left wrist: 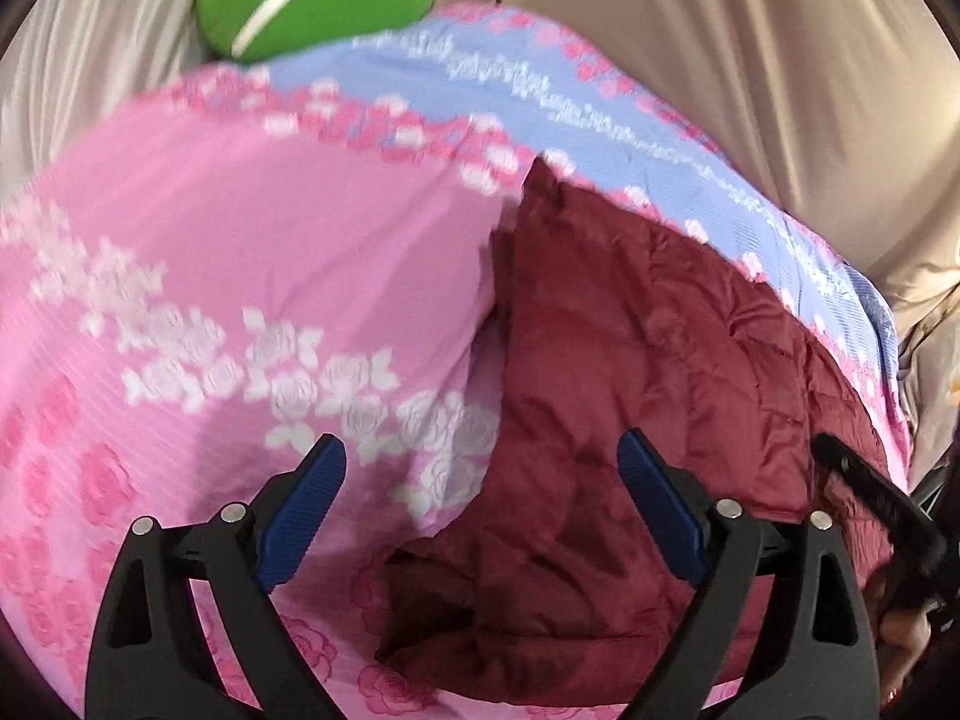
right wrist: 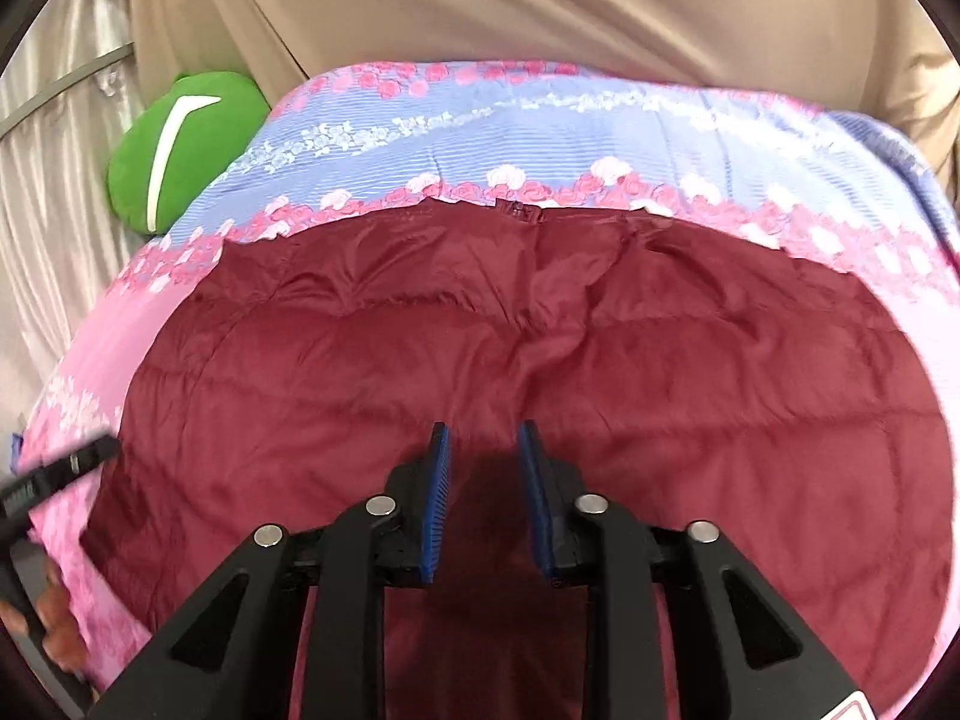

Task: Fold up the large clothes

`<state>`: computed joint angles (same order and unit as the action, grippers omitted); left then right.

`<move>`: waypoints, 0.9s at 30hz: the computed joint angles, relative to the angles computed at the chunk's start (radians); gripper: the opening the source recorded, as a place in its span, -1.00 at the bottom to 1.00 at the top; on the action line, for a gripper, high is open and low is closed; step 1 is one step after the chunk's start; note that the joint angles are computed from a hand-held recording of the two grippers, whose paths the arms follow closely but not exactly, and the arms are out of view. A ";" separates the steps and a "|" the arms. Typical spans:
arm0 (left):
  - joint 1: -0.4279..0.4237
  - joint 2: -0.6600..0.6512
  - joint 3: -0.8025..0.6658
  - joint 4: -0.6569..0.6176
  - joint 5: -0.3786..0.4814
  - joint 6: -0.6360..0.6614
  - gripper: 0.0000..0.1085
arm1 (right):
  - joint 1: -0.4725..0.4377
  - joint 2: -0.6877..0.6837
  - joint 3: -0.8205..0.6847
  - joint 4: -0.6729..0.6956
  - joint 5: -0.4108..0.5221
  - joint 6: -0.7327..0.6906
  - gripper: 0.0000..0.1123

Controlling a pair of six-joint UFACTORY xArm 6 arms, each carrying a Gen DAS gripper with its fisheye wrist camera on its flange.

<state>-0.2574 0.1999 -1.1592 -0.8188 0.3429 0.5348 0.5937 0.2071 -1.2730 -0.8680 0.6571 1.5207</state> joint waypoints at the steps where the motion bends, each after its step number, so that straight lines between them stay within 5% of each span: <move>1: 0.001 0.006 -0.001 -0.022 0.012 0.016 0.65 | -0.018 0.019 -0.024 0.022 -0.017 -0.027 -0.68; 5: 0.001 0.044 -0.040 -0.110 0.109 0.088 0.67 | -0.077 0.114 -0.157 0.121 -0.034 -0.156 -0.86; 9: -0.039 0.054 -0.033 -0.121 0.041 0.125 0.72 | -0.128 0.231 -0.270 0.289 -0.022 -0.323 -0.94; 12: -0.051 0.065 -0.050 -0.159 0.051 0.162 0.68 | -0.136 0.250 -0.263 0.258 -0.054 -0.313 -0.96; 14: -0.033 0.074 -0.083 -0.234 0.152 0.221 0.18 | -0.133 0.251 -0.264 0.230 -0.048 -0.300 -0.97; 15: -0.024 0.083 -0.104 -0.237 0.202 0.209 0.08 | -0.128 0.257 -0.272 0.208 -0.036 -0.293 -0.97; 18: -0.026 0.062 -0.109 -0.281 0.222 0.255 -0.62 | -0.119 0.266 -0.286 0.171 -0.017 -0.282 -0.96; 27: -0.079 -0.137 -0.047 -0.451 0.252 0.461 -0.83 | -0.117 0.264 -0.278 0.156 -0.028 -0.279 -0.96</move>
